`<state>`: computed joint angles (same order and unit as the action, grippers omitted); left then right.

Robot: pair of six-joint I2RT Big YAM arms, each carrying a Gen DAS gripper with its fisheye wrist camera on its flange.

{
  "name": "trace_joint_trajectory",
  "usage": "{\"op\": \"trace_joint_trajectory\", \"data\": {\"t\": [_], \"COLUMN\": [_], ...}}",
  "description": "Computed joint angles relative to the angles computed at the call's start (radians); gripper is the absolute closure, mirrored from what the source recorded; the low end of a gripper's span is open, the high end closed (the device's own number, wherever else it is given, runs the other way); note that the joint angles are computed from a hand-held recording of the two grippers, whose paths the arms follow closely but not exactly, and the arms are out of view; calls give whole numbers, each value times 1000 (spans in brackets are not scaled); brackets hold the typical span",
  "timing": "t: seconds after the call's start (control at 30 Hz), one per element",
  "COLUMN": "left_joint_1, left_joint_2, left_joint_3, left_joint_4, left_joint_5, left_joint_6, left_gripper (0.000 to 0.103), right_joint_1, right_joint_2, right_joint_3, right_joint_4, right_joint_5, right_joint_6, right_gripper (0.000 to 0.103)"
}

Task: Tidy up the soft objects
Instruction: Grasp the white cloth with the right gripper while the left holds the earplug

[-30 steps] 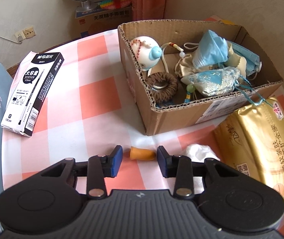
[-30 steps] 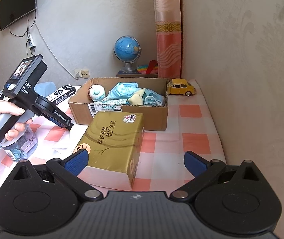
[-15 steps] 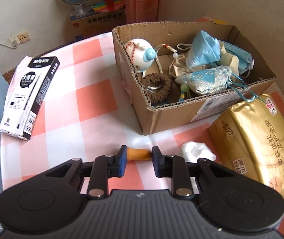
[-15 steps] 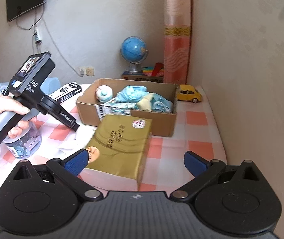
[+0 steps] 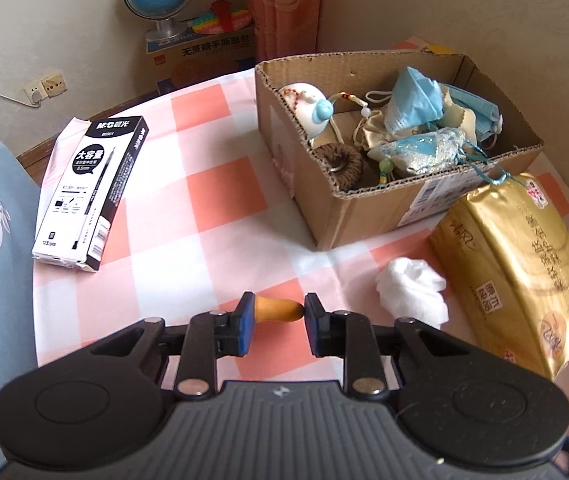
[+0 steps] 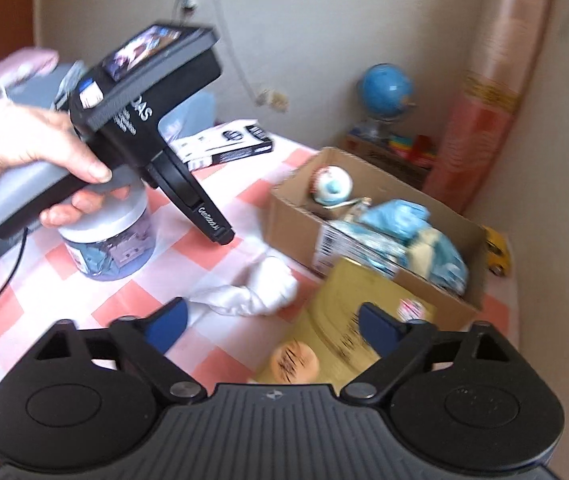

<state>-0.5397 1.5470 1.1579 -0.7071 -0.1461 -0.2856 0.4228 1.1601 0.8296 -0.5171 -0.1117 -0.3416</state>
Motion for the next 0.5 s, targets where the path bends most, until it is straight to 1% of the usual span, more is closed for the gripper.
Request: {"op": "trace_joint_trajectory", "data": {"t": [0.1, 0.17, 0.2, 0.27, 0.37, 0.5], "left_joint_1": [6, 11, 14, 19, 27, 34], "left_joint_2": [-10, -13, -14, -16, -19, -22], "left_joint_3": [-9, -11, -12, -13, -16, -19], "left_joint_4": [6, 7, 7, 5, 7, 10], "left_joint_5": [1, 2, 3, -2, -2, -1], "left_joint_6": [2, 1, 0, 0, 2, 2], "left_gripper": [78, 78, 78, 78, 78, 78], "right_joint_1": [23, 35, 43, 58, 69, 79], "right_joint_2": [68, 118, 140, 179, 226, 271], "right_joint_3": [51, 92, 109, 138, 169, 190], "right_joint_4": [-22, -47, -51, -56, -69, -66], "right_joint_5": [-2, -1, 13, 38, 56, 91], "right_joint_6": [-33, -44, -50, -61, -75, -80], "right_gripper": [20, 26, 28, 36, 42, 44]}}
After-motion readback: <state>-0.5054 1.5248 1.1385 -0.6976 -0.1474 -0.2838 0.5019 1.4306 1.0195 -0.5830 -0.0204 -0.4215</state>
